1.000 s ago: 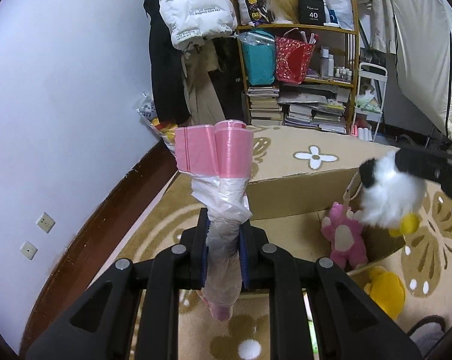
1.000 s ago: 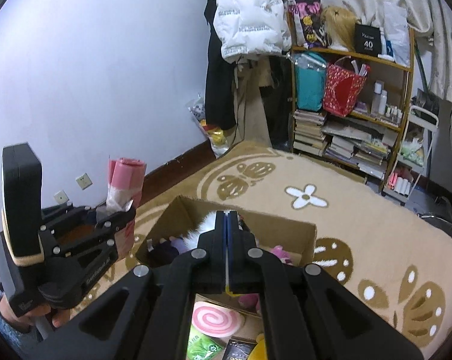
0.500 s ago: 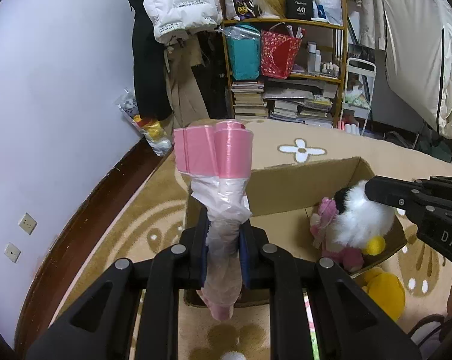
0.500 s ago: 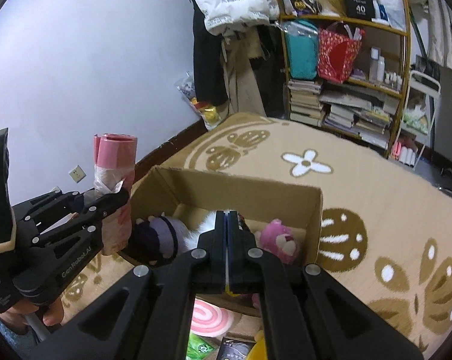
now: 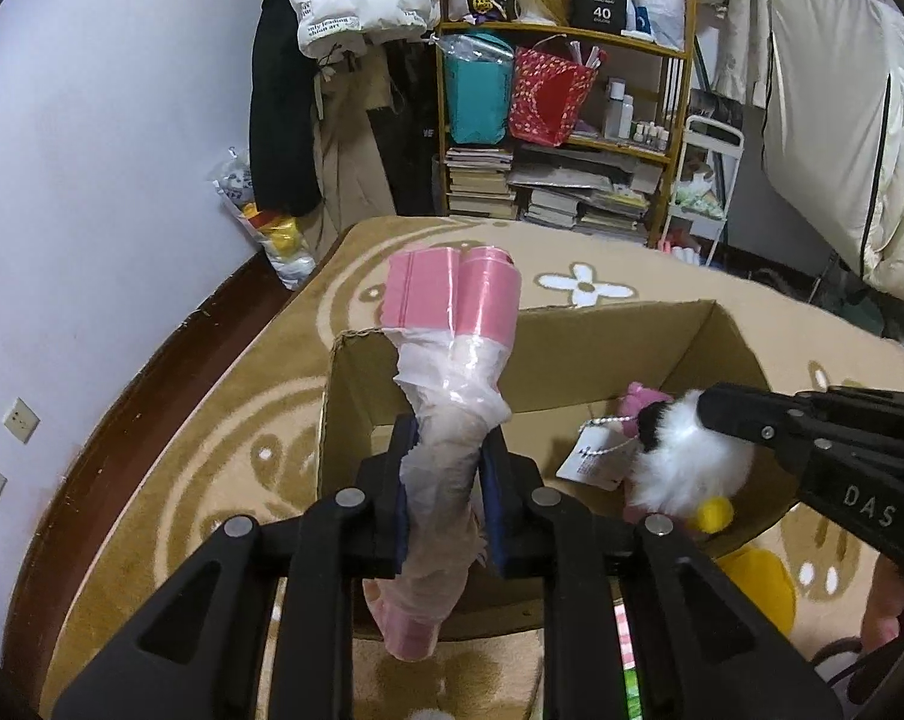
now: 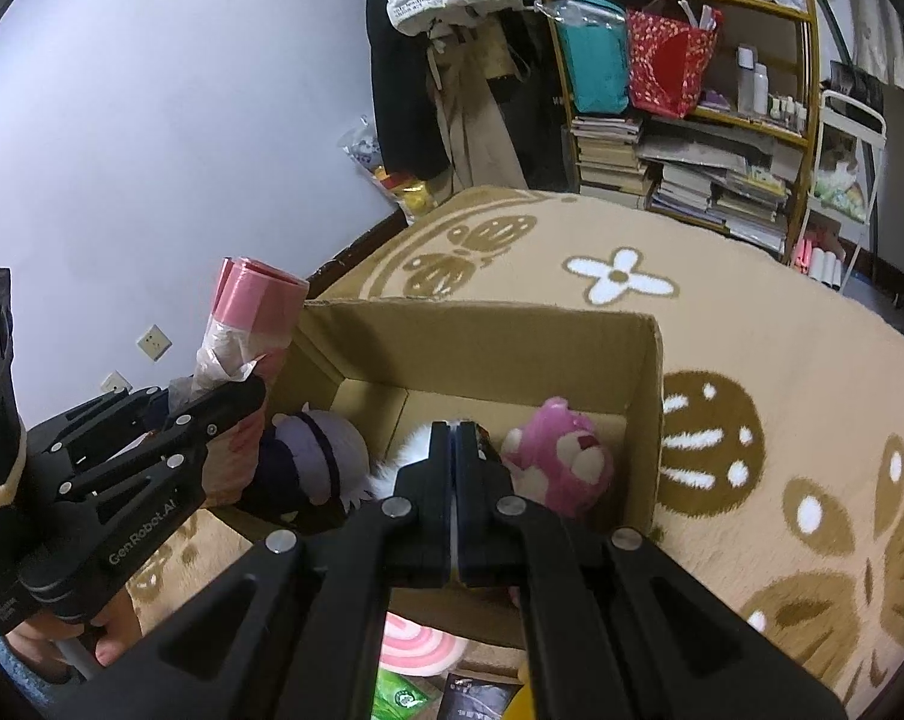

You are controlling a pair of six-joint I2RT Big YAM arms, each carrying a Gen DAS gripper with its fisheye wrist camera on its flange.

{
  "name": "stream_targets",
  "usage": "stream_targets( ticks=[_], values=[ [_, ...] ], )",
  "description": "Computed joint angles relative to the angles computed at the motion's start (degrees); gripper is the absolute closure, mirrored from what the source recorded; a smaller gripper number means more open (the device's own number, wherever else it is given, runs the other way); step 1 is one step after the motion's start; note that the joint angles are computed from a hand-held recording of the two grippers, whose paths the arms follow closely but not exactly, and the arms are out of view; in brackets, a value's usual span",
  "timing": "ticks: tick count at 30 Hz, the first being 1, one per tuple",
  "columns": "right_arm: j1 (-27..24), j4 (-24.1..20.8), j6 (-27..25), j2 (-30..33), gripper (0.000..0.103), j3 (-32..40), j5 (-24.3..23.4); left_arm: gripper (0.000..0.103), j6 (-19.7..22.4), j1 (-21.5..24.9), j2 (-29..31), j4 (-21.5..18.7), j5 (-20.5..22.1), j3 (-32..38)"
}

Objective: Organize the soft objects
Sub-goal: 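Open both tools to drop the bottle and white plush into the box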

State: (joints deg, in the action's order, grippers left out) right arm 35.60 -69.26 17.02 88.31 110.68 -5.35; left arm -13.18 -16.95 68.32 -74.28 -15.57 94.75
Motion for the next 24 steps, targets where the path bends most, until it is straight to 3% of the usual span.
stream_targets(
  ticks=[4, 7, 8, 9, 11, 12, 13, 17, 21, 24],
  values=[
    [-0.20, -0.02, 0.67, -0.18, 0.099, -0.49, -0.10, 0.081, -0.74, 0.00, 0.42, -1.32, -0.22, 0.18],
    [-0.39, -0.17, 1.17, -0.41, 0.097, -0.56, 0.26, 0.074, -0.99, -0.08, 0.24, -2.05, -1.05, 0.26],
    [-0.47, -0.08, 1.39, -0.62, 0.096, -0.74, 0.27, 0.063, -1.20, -0.18, 0.22, -2.42, -1.53, 0.43],
    [-0.55, -0.26, 1.64, -0.72, 0.093, -0.70, 0.34, 0.042, -1.75, -0.29, 0.29, -3.14, -2.23, 0.77],
    [-0.63, -0.72, 2.34, -0.81, 0.075, -0.47, 0.84, 0.027, -2.92, -0.64, 0.36, -4.08, -3.88, 1.44],
    [-0.73, -0.56, 2.98, -0.95, 0.054, -0.51, 0.88, 0.027, -3.09, -0.84, 0.20, -4.24, -4.57, 1.57],
    [-0.91, 0.65, 4.05, -1.59, 0.040, -1.27, 0.59, 0.026, -3.22, -1.00, 0.19, -4.94, -5.37, 2.04],
    [-1.06, 0.43, 5.38, -1.81, 0.035, -0.67, 0.86, 0.003, -3.29, -1.54, -0.47, -5.39, -9.17, 2.69],
    [-0.78, 0.35, 6.14, -2.85, 0.008, -1.14, 2.13, 0.000, -2.33, -2.57, -1.19, -5.74, -12.93, 3.42],
    [-0.55, -0.56, 6.13, -3.16, 0.002, -0.77, 2.62, 0.000, -2.37, -2.69, -1.89, -6.12, -13.24, 3.94]
  ],
)
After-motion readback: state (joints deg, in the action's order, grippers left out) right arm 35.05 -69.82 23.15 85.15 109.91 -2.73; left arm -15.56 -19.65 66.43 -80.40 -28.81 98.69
